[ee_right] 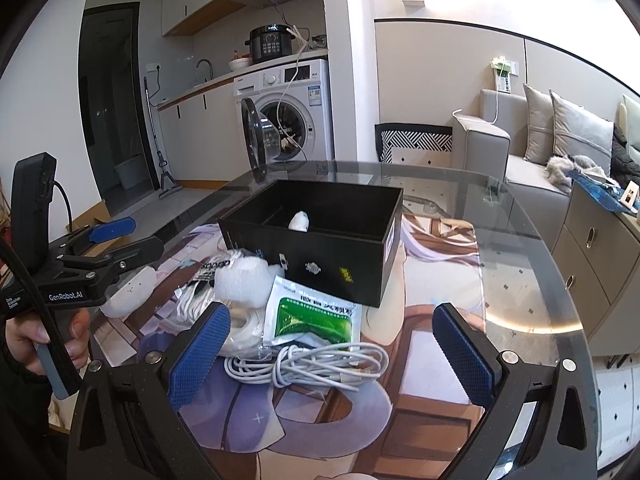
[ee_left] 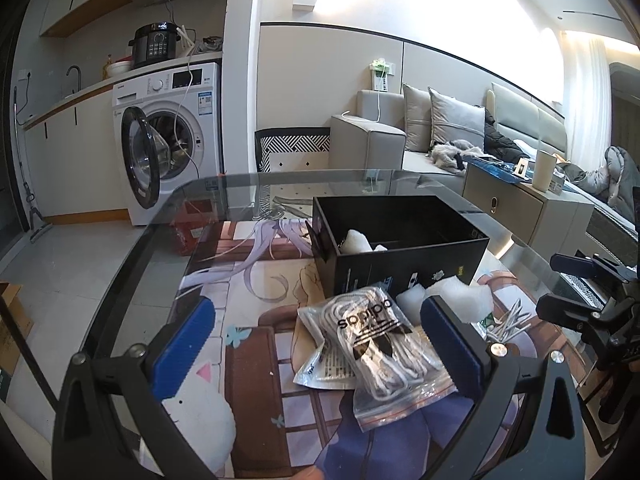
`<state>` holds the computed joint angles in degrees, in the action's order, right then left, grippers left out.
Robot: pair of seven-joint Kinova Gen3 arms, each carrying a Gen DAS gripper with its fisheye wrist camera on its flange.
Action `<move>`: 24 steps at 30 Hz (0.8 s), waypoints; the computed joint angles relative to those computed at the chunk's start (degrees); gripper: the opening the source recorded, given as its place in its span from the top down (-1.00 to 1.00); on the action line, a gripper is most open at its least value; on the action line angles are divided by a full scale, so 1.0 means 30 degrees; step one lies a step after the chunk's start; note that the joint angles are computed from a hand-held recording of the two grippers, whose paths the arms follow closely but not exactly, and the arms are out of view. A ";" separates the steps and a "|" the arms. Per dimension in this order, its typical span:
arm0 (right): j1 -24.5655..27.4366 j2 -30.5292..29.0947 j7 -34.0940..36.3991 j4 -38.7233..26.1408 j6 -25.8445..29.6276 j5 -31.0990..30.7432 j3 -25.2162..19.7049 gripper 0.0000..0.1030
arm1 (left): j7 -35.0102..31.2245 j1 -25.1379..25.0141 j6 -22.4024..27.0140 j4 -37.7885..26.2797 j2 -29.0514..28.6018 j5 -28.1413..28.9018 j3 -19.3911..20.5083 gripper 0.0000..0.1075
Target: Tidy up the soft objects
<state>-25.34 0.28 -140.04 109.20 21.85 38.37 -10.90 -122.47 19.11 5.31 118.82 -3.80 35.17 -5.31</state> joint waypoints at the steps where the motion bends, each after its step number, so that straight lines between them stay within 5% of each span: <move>1: -0.0001 0.0000 0.0000 0.0000 0.0000 0.0000 0.0001 -0.99 | -0.0106 0.0077 0.0001 0.0037 0.0011 0.0102 -0.0100 -0.92; 6: -0.0163 0.0301 0.0735 -0.0115 0.0368 -0.0548 0.0021 -0.99 | -0.1858 0.0507 0.0226 0.0078 0.0043 0.1902 -0.0691 -0.92; 24: -0.0549 0.2037 0.4231 -0.1256 0.1787 -0.4563 0.0996 -0.99 | -0.0681 -0.1831 0.0457 0.0086 0.0509 0.0840 0.1729 -0.92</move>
